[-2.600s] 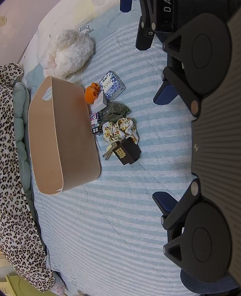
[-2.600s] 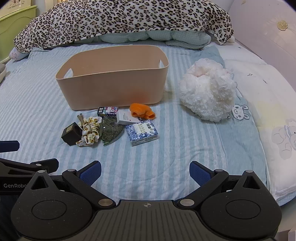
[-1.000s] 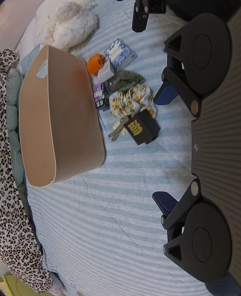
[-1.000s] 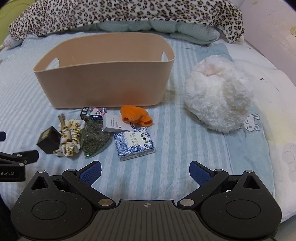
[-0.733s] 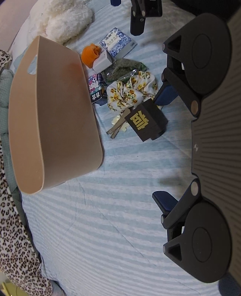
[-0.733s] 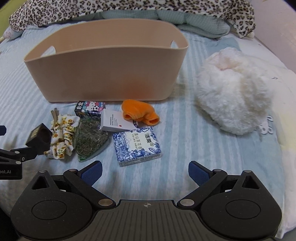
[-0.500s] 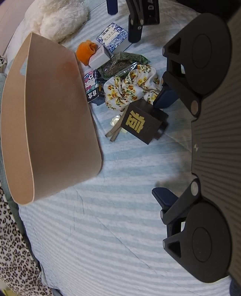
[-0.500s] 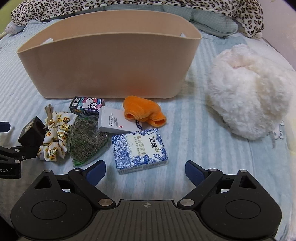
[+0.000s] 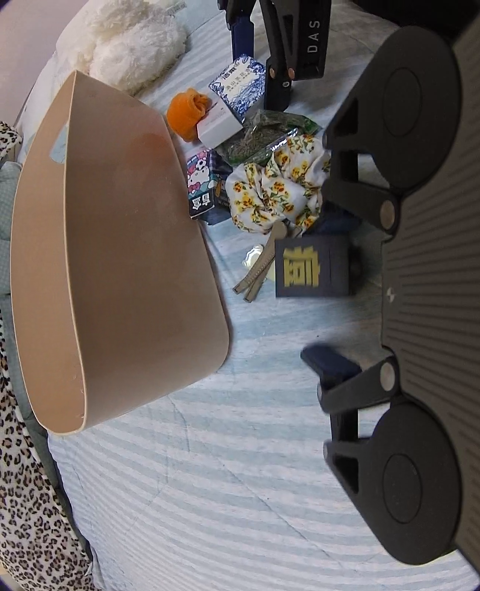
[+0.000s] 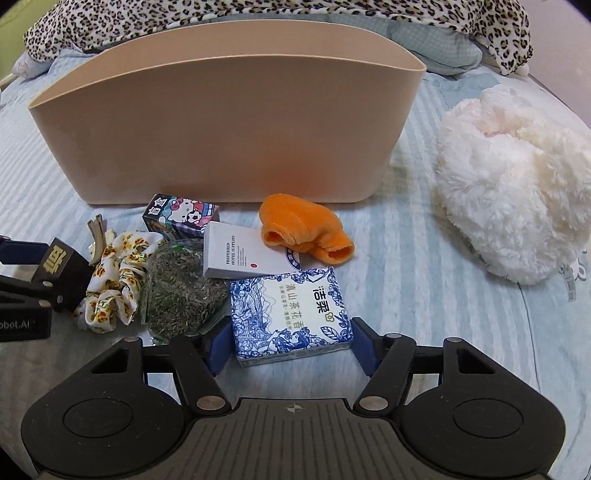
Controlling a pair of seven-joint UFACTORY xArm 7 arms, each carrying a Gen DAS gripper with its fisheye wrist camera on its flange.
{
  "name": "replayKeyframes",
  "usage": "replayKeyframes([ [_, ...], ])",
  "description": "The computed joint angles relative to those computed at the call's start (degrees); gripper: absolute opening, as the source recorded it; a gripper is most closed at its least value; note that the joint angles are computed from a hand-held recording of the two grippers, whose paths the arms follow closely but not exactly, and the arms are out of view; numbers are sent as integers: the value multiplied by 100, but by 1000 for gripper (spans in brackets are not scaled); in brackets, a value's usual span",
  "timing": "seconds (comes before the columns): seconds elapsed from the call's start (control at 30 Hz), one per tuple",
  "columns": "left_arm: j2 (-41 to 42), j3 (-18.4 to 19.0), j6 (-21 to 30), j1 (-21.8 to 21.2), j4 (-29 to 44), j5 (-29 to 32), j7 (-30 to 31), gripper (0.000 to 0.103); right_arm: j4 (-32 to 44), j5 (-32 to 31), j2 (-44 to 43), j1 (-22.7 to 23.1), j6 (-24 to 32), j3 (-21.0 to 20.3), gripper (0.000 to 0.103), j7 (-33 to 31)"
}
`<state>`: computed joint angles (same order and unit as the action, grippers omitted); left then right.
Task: Organize objects
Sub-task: 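Grasp the black box with the left gripper while the right grasps the blue tea box, then lift both boxes over the basket and open both grippers to drop them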
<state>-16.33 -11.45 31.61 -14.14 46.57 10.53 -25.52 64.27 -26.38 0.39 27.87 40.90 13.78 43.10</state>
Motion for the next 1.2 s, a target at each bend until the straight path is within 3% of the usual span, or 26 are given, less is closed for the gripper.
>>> replayKeyframes([
  [0.13,-70,116,33,-94,-14,-310,190,33,-69,10,-94,14,-7,25,62,120],
  [0.4,-555,-53,401,17,-136,-103,-176,33,-363,81,-666,-107,36,138,62,227],
  [0.67,-918,-170,415,278,110,158,-411,33,-226,-69,-1000,-379,-94,282,62,250],
  [0.93,-440,-229,154,507,810,594,-496,33,607,-890,-600,-613,-337,290,62,640],
  [1.2,653,-171,78,529,1824,1194,-658,33,1753,-1538,352,-330,-167,-38,62,799],
])
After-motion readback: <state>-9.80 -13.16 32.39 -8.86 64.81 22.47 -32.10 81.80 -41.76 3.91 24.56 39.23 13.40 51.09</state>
